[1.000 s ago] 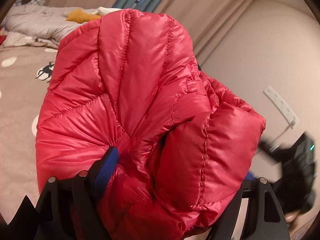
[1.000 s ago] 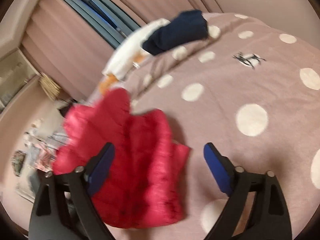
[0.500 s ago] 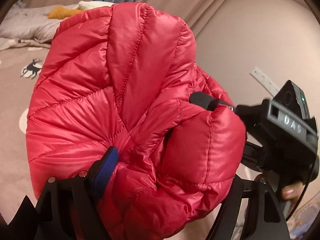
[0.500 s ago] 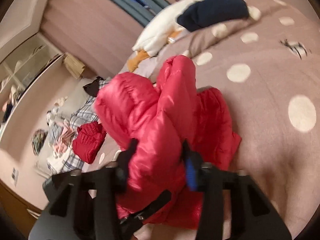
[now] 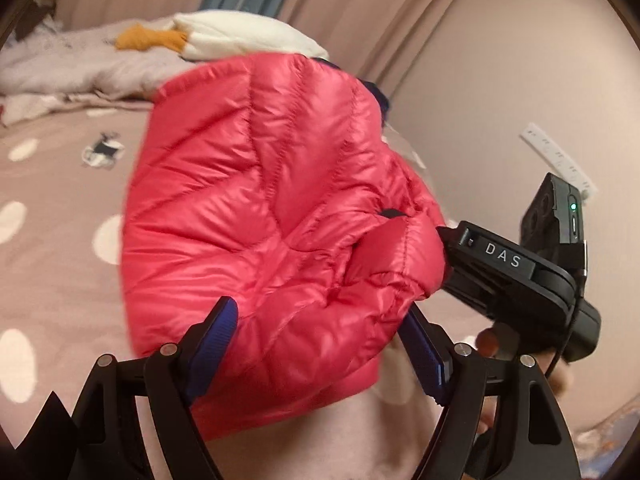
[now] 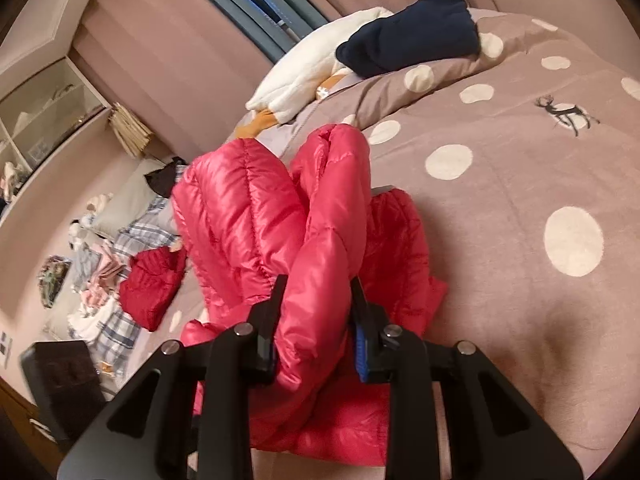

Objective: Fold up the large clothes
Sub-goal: 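Hold the jacket bundle with the left gripper while the right gripper tucks its end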

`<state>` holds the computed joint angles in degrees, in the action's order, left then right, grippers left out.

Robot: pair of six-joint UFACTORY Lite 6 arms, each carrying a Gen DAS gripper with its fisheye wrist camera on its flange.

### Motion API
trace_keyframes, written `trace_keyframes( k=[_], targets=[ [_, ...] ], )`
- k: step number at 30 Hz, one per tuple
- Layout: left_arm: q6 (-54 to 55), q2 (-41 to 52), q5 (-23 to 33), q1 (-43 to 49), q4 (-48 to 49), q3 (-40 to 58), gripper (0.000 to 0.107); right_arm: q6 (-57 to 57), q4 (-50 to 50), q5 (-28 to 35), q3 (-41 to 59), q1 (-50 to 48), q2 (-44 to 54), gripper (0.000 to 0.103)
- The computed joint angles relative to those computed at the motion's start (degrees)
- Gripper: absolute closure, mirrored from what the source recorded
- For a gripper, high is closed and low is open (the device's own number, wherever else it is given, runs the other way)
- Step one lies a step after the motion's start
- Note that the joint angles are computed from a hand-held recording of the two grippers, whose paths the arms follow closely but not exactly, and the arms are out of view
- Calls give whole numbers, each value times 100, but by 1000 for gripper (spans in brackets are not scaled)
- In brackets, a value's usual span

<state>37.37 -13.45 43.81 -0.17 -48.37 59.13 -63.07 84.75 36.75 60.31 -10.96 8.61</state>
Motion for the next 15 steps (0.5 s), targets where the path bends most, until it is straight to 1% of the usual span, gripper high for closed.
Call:
trace_keyframes(
  k=[2, 4, 5, 7, 9, 12, 13, 15],
  targets=[
    [-461, -169, -82, -213, 517, 36, 28, 43, -63, -129, 5, 32, 12, 75],
    [-588, -395, -240, -334, 673, -87, 28, 204, -254, -335, 41, 81, 18, 75],
    [-817, -518, -358, -451, 878, -114, 28, 362, -429, -519, 55, 118, 10, 75],
    [-1181, -679, -510, -440, 1199, -102, 28, 585, -702, -695, 86, 113, 40, 76],
    [-1088, -627, -694, -197, 969, -78, 28, 1222, -1333, -806, 214, 101, 173, 77],
    [-1131, -585, -709, 301, 530, 10, 28, 1490, -1663, -729, 301, 75, 454, 77],
    [-1253, -560, -817, 405, 551, -6, 28, 1562, -1761, -754, 323, 108, 545, 77],
    [-2121, -409, -1361, 420, 1195, 34, 28, 1525, -1845, -906, 279, 210, 583, 77]
  ],
)
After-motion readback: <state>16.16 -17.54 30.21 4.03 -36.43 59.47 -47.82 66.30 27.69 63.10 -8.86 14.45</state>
